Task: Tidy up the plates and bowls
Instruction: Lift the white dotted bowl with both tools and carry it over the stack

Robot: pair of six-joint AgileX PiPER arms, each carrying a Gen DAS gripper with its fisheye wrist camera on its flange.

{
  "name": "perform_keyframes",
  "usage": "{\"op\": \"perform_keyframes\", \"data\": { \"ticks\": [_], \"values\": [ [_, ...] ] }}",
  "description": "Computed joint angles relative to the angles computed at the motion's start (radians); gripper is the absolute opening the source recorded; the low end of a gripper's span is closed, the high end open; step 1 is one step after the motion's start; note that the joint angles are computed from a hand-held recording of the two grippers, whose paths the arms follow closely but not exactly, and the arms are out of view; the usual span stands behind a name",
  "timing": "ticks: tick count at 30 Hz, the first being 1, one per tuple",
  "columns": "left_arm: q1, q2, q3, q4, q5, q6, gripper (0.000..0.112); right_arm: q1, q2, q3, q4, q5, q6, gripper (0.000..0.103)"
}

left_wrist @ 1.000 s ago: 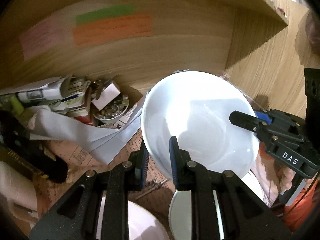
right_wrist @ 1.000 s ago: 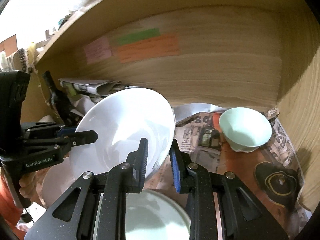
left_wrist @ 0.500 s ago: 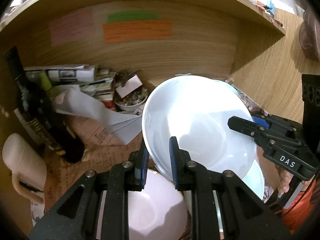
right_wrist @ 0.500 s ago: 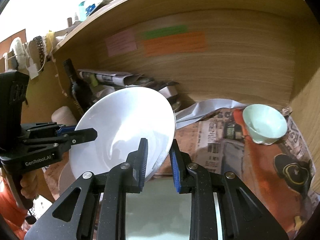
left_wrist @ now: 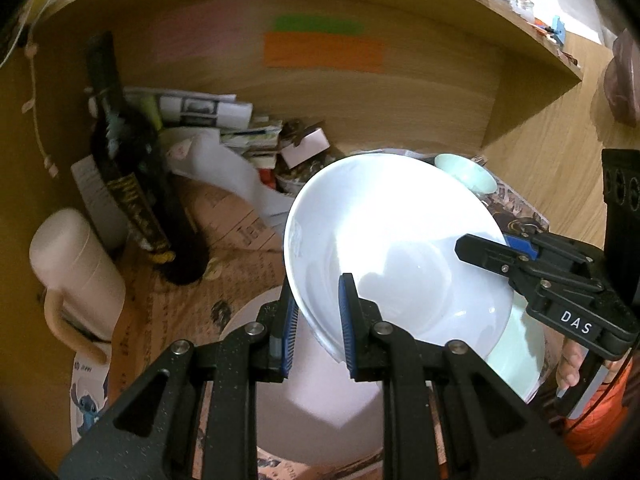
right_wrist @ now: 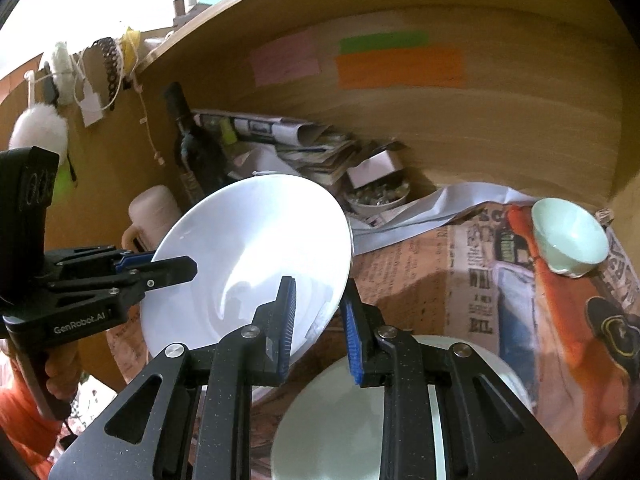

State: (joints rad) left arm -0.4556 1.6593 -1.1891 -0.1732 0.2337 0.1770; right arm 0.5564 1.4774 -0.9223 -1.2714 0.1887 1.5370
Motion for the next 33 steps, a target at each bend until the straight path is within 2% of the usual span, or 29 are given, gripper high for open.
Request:
{"op": "perform_keyframes", "data": {
  "ticks": [10, 17, 22, 27, 33],
  "values": [
    [0.082, -0.025, 0.084, -0.246, -0.007, 0.252, 0.02, 0.025, 0.056, -0.024, 0.122, -0.026, -0.109, 0.022],
    [0.093, -0.019, 0.122, -0.158, -0.019, 0.171, 0.019, 0.029, 0.106, -0.045, 0.275, -0.051, -0.254, 0.022],
    [0.106, -0.011, 0.137, -0.168, -0.02, 0.179, 0.019, 0.028, 0.136, -0.059, 0.407, -0.065, -0.381, 0.022],
    [0.115, 0.004, 0.137, -0.154, -0.015, 0.169, 0.019, 0.022, 0.152, -0.069, 0.571, -0.071, -0.545, 0.022],
    [0.111, 0.019, 0.134, -0.066, -0.022, 0.09, 0.019, 0.012, 0.171, -0.084, 0.79, -0.073, -0.761, 0.022]
  ]
}}
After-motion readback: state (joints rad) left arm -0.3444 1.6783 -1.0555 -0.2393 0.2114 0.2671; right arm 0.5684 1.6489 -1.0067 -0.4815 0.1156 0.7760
